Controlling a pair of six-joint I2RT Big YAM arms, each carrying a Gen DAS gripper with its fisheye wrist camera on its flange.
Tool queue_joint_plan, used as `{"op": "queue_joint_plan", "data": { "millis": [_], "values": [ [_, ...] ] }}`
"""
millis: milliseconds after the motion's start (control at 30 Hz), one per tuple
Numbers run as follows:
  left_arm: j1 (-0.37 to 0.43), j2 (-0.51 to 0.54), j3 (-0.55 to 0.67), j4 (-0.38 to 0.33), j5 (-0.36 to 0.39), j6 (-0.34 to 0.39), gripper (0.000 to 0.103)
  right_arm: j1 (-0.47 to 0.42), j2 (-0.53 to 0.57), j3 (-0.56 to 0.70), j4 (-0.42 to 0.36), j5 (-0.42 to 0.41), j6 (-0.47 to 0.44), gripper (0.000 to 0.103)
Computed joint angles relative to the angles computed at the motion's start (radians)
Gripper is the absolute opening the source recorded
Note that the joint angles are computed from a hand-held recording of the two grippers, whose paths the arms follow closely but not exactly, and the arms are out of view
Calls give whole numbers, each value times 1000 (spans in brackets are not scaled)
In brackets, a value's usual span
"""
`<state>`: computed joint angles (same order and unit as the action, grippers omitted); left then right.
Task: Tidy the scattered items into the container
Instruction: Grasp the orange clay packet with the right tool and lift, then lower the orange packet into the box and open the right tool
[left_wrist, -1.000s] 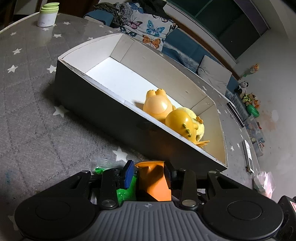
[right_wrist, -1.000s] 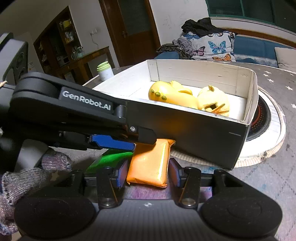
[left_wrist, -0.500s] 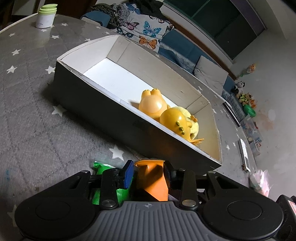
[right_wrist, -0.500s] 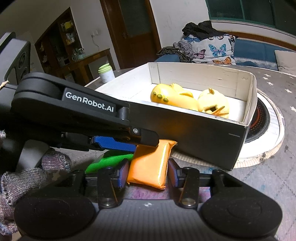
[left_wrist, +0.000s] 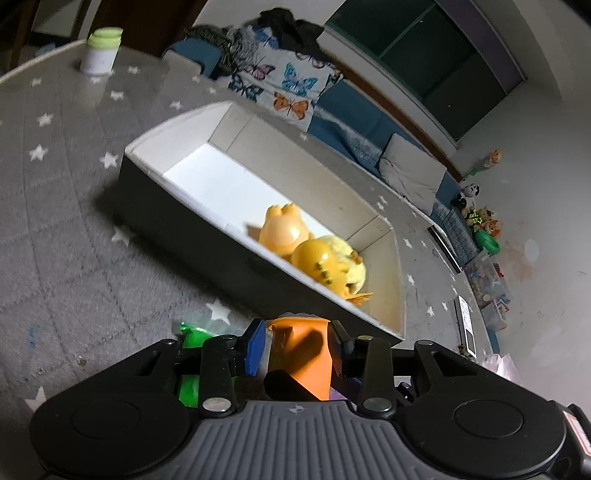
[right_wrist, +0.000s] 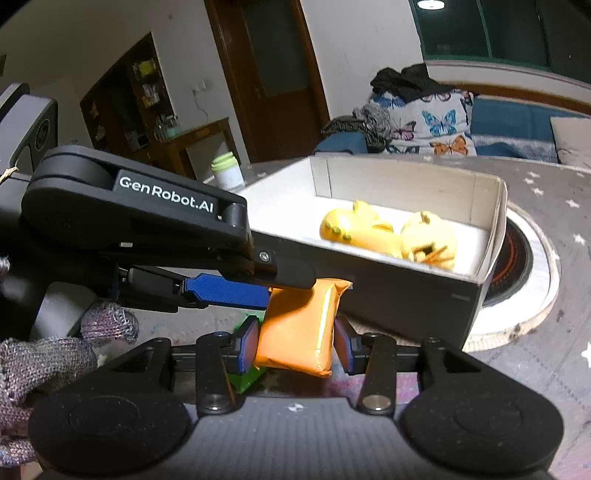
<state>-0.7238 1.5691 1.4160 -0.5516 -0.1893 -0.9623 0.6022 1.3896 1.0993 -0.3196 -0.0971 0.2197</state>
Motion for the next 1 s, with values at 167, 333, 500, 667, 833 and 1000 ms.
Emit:
{"op": "queue_joint_plan", "data": {
  "millis": [167, 333, 500, 667, 833, 1000],
  "values": [
    [5, -9, 21, 7, -27, 28, 37, -1, -4, 23, 12, 6, -22, 43],
    [34, -1, 57, 0, -40, 58, 35, -5, 27, 77, 15, 8, -47, 43],
    [72, 14, 96, -10, -46, 84, 35, -3, 94, 166, 10, 8, -67, 43],
    [113, 48, 137, -26, -27, 94, 35, -3, 175, 260, -1, 7, -62, 43],
    [140, 86, 168, -54, -6, 100, 36, -8, 249, 336, -37, 2, -55, 43],
    [164, 109, 174, -61, 20, 85, 36, -10, 296, 387, -64, 1, -54, 42]
  ]
}}
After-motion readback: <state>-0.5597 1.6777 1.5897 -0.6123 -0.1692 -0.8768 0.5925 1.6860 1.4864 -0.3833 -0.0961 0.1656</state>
